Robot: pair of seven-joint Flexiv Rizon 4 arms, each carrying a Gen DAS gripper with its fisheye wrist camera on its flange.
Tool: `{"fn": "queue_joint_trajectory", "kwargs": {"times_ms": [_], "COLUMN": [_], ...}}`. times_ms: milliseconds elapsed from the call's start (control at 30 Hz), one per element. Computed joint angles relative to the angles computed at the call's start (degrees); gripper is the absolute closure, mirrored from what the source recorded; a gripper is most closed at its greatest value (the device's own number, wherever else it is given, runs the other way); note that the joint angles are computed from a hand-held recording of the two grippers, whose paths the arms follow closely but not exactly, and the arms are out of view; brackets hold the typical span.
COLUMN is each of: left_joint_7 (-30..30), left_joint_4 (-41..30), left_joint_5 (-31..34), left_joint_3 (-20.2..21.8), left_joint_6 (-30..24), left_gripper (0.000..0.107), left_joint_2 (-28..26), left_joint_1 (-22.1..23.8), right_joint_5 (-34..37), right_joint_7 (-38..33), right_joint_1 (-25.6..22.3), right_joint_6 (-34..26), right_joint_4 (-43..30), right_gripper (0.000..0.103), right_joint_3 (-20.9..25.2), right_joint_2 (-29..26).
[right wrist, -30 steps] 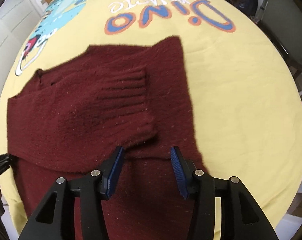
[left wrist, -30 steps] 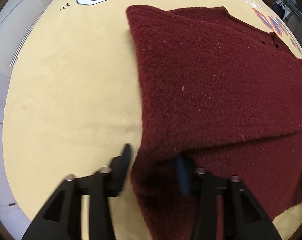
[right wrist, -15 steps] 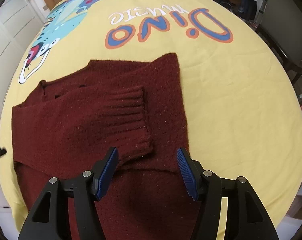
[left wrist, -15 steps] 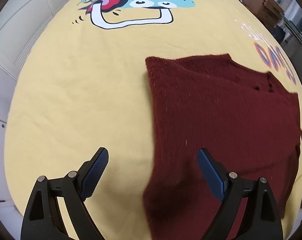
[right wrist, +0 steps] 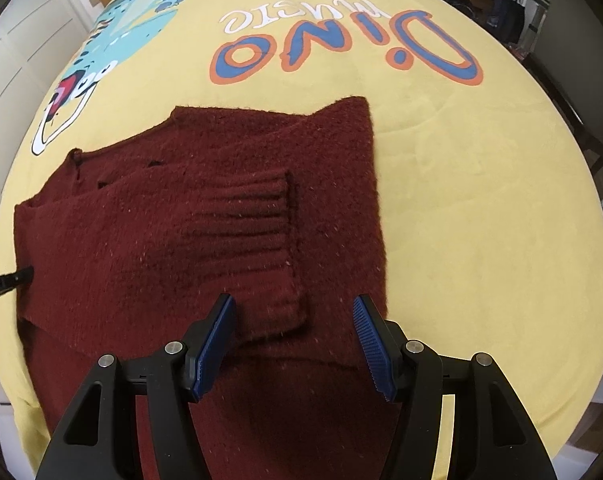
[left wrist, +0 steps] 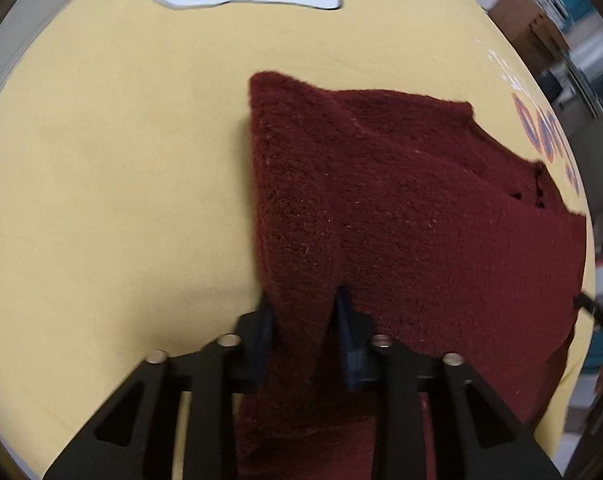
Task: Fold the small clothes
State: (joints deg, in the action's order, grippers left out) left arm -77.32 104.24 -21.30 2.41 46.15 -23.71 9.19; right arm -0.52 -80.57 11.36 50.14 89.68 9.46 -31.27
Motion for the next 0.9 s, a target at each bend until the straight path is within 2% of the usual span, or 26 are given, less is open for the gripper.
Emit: {"fn": "queue_joint_trajectory", "kwargs": {"times_ms": [167, 367, 433, 500, 567, 600, 700, 800, 900], "left_joint_7": [2.24, 1.66, 0.39, -0.38, -0.52, -0.82, -0.53, -0.99, -0.84], "left_joint_4": [1.18, 2.63, 3.15, 3.70, 4.42, 6.68, 7.93, 8.82, 9.63], "left_joint_5": [-0.95, -0.32, 0.88, 1.70, 2.31, 2.36, 3.38, 4.26, 3.14], "left_joint_3": [-0.01, 0.33, 0.67, 0.77, 0.13, 1.06, 0.89, 1.01, 0.41], "left_joint_6": [1.53, 4.98, 6.40, 7.73, 9.07, 9.75, 12.00, 12.86, 14.38], "left_gripper": [0.089, 0.090, 0.089, 0.090, 0.090, 0.090, 0.090, 0.090, 0.088], "left_joint_2": [1.28, 1.12, 1.02, 1.23, 1.88, 3.97, 5.07, 5.32, 4.36], "left_joint_1": [0.82, -0.03, -0.81, -1.28, -0.99, -2.09, -2.38, -2.79, -2.47], "right_joint_5": [0.45, 1.50, 0.29, -0.52, -2.16, -3.02, -6.72, -9.84, -12.50], "right_joint_7": [-0.74, -3.57, -4.99, -6.67, -6.70, -6.58, -4.63, -2.35, -0.89], "right_joint_1": [0.26, 0.54, 1.45, 2.03, 3.16, 3.61, 5.25, 6.31, 6.94], "right_joint_6": [-1.35, -3.78, -4.87, -3.65, -1.06, 0.69, 7.48, 8.85, 6.81], "right_joint_4": [-4.05, -9.71, -10.51, -9.69, -7.94, -6.96, -3.63, -2.62, -3.22], "right_gripper": [0.041, 0.041, 0.060, 0.088, 0.093, 0.094, 0.094, 0.094, 0.094], "right_joint_3": [0.38, 1.48, 1.22, 1.15, 0.01, -0.49, -2.71, -4.05, -4.74], "right_joint_2": [-2.75, -6.85, -7.93, -7.62, -6.48, -5.97, -4.41, -4.52, -6.26]}}
